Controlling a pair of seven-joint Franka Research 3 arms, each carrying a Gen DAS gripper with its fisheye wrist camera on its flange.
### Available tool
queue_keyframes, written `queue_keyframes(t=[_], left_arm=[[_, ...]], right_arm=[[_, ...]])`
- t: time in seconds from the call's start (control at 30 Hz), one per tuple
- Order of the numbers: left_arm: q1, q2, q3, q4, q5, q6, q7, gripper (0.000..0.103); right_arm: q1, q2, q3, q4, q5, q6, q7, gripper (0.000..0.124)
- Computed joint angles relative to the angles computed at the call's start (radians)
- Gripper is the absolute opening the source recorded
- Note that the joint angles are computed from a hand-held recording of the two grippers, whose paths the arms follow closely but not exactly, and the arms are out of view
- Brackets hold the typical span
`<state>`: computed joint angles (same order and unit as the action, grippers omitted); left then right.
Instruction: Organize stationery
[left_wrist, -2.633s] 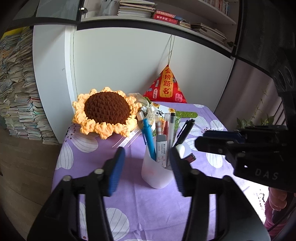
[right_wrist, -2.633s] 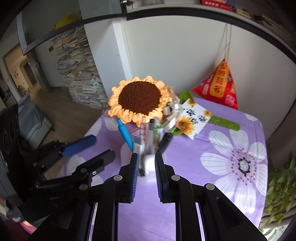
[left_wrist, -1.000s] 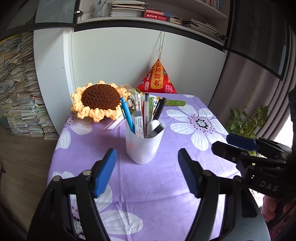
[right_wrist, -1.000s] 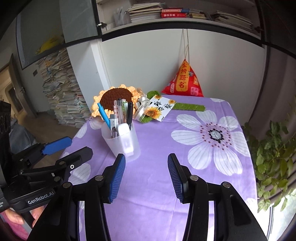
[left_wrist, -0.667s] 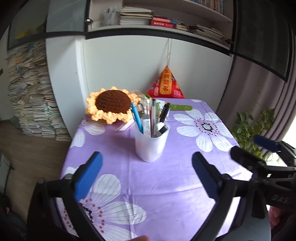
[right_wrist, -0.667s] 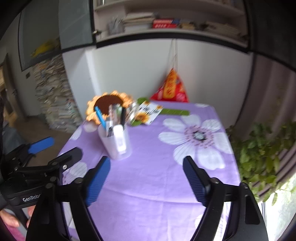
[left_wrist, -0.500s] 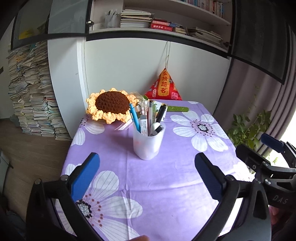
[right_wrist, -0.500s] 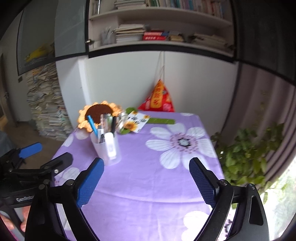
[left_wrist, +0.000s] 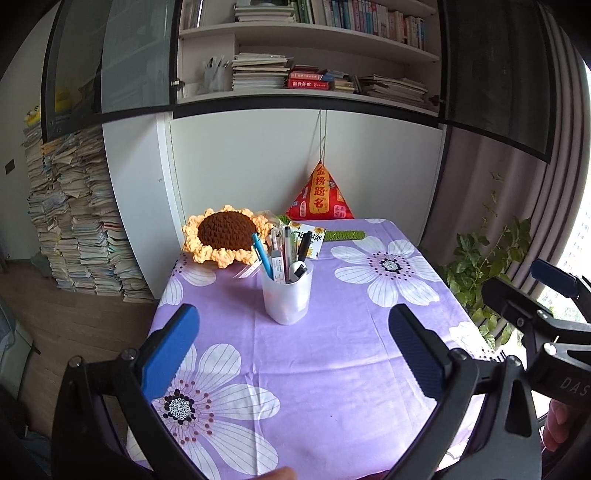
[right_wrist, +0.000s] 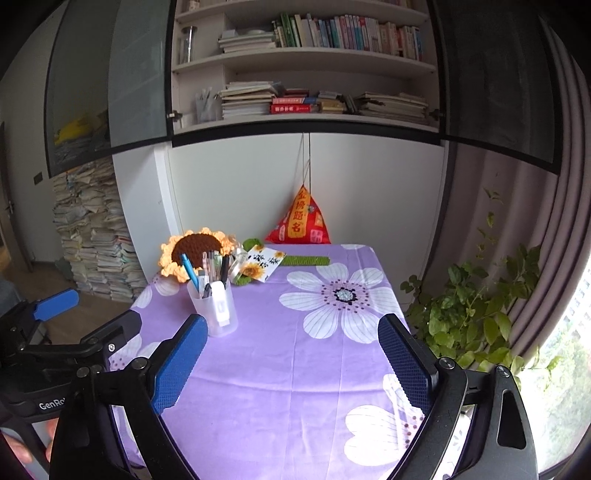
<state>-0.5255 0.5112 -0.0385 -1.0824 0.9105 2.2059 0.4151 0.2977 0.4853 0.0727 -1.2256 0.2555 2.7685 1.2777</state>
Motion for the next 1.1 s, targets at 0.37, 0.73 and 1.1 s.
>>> queue_keyframes(t=[0.37,0.73,1.1], left_arm=[[-0.021,-0.005,0.004,0.003,0.033,0.000,-0.003,0.102],[-0.027,-0.013,0.007,0.001,0.060,-0.023,-0.037,0.102],[-0.041,-0.019,0.009,0.005,0.111,-0.018,-0.057,0.102]], right_arm=[[-0.022,-0.052,0.018,-0.076,0.050,0.052,-0.039,0.094],[-0.028,-0.049,0.020,-0.073,0.071,0.057,-0.046,0.094],[-0.034,-0.067,0.033,-0.099,0.092,0.094,-0.079,0.094]])
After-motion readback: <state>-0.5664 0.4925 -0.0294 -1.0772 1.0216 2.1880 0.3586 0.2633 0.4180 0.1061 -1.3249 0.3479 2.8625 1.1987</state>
